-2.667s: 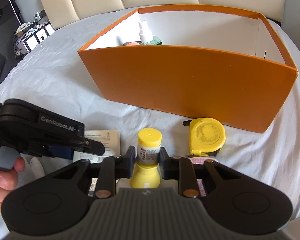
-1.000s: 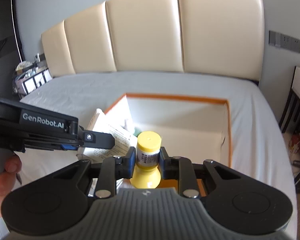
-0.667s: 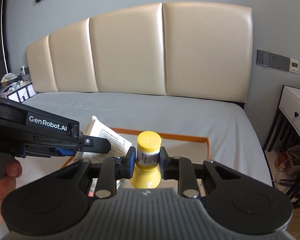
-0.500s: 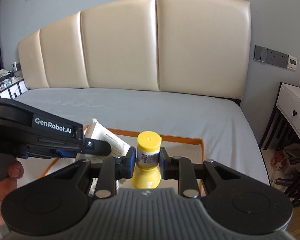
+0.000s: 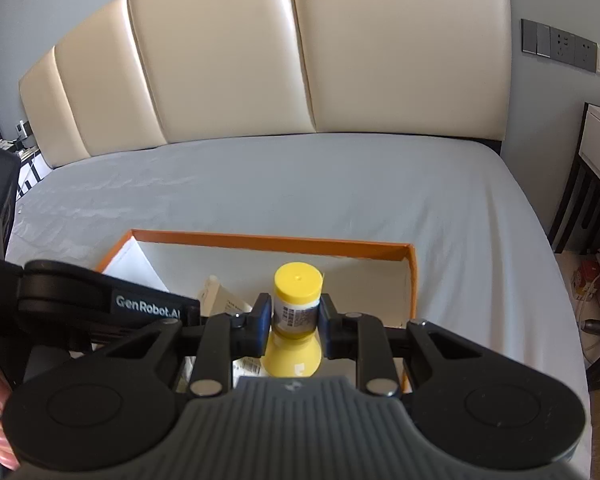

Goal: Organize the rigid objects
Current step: 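Lower the white leaflet pack into the orange box and open the left gripper, then lower the yellow-capped bottle into the orange box and open the right gripper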

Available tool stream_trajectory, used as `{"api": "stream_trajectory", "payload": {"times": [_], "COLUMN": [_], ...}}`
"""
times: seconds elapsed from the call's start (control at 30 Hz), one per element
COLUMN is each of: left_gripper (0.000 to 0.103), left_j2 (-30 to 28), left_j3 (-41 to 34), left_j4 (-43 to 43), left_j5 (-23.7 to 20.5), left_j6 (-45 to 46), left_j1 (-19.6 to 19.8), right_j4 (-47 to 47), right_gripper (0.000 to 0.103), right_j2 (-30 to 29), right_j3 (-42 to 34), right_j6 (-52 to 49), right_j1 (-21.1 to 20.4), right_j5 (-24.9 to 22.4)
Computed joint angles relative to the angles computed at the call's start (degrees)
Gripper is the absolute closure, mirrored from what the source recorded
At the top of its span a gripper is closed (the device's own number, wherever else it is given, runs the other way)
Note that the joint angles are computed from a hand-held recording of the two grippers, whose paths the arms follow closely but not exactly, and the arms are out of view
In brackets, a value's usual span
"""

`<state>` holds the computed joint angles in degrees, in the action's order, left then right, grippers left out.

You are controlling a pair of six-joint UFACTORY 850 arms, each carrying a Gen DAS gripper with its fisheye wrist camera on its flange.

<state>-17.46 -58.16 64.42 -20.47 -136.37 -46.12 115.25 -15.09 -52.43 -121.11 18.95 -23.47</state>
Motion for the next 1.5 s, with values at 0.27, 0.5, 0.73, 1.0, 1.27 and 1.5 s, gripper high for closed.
{"api": "stream_trajectory", "payload": {"times": [0.27,0.5,0.73,1.0,1.27,1.5], "left_gripper": [0.072,0.071,0.062,0.068,0.070,0.070], "left_j2": [-3.13,-4.63,-7.44,-5.21,-0.47,1.07], "left_j3": [-2.39,-4.67,-10.76,-9.88,-4.81,-3.37], "left_j4": [-8.14,-15.09,-20.08,-18.99,-12.26,-6.05], "left_j5": [-1.77,-5.19,-17.85,-15.80,-9.26,-8.17], "left_j6": [9.30,19.83,33.44,34.80,25.85,19.26], "left_j1": [-0.22,-0.73,-3.00,-2.45,-1.08,-1.16], "right_j4": [-1.95,-2.63,-2.45,-5.85,-23.45,-39.66], "right_gripper": [0.080,0.080,0.080,0.080,0.080,0.080], "right_j2": [-2.45,-3.29,-3.26,-4.22,-7.55,-11.64], "right_j3": [-1.51,-2.45,-2.74,-3.35,-8.00,-13.01], "right_j6": [1.93,2.98,3.42,6.64,24.55,42.82], "right_j1": [-0.30,-0.44,0.23,0.37,1.73,4.89], "right_j5": [-1.20,-0.67,0.03,-0.41,1.71,6.29]}}
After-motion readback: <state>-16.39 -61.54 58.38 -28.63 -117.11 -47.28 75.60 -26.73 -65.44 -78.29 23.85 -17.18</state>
